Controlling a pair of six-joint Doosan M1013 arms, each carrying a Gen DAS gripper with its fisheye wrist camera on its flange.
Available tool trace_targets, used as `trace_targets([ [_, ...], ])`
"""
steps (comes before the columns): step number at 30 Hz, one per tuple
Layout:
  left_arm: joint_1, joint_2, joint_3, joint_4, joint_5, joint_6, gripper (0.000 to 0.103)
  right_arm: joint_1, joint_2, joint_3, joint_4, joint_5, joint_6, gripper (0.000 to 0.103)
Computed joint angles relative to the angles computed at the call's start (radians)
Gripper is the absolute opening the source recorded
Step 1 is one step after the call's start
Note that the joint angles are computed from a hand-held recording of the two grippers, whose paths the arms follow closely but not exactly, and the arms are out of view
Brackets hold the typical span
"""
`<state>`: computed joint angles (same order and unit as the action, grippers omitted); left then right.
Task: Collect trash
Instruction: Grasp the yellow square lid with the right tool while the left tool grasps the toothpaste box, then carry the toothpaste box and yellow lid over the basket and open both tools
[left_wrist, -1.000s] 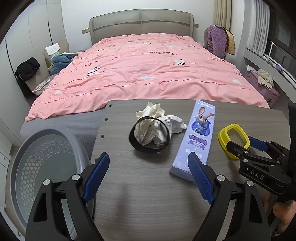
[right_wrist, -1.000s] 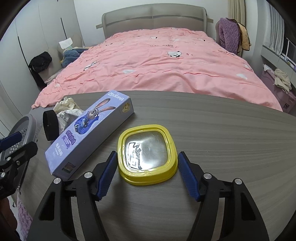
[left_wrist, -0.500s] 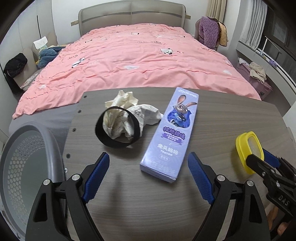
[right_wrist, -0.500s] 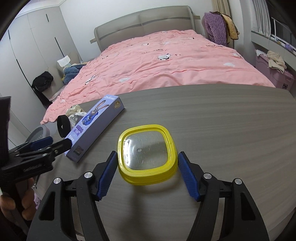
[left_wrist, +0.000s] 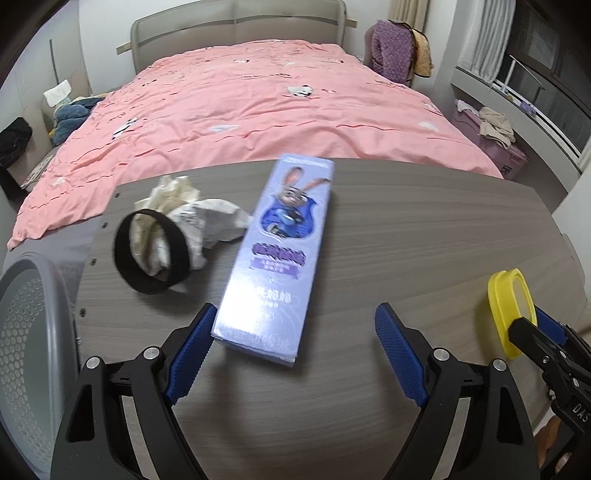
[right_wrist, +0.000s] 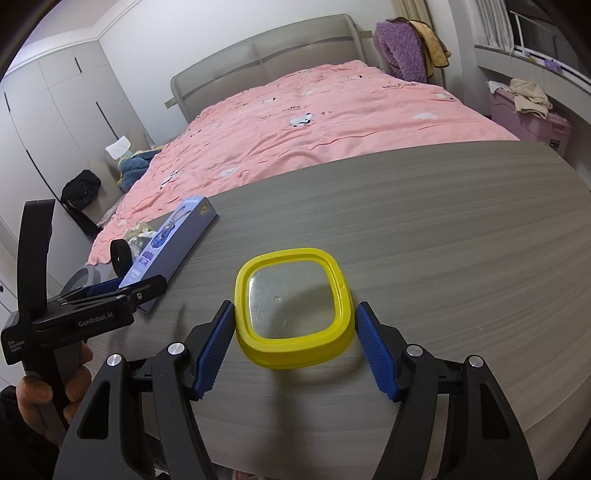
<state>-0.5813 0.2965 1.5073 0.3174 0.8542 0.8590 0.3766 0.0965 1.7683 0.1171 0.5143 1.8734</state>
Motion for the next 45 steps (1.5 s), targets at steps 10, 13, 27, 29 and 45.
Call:
trace_targets([
  [10, -0.025, 0.030, -0.043, 0.060, 0.033, -0.031, 0.083, -0.017, -0.028, 0.032, 0.006, -0.029, 0.012, 0.065],
  [13, -0.018, 0.049, -0.066, 0.094, 0.053, -0.058, 0.083, -0.020, -0.035, 0.038, 0.009, -0.036, 0.010, 0.065],
  [27, 0.013, 0.118, -0.140, 0.085, 0.094, -0.047, 0.077, -0.030, -0.055, 0.048, -0.002, -0.040, 0.033, 0.065],
  [29, 0.015, 0.116, -0.137, 0.071, 0.078, -0.040, 0.061, -0.030, -0.058, 0.048, -0.005, -0.038, 0.033, 0.065],
  [45, -0.007, -0.033, 0.023, 0.048, -0.037, -0.028, 0.043, 0.008, -0.037, 0.000, -0.033, 0.004, 0.034, 0.065],
])
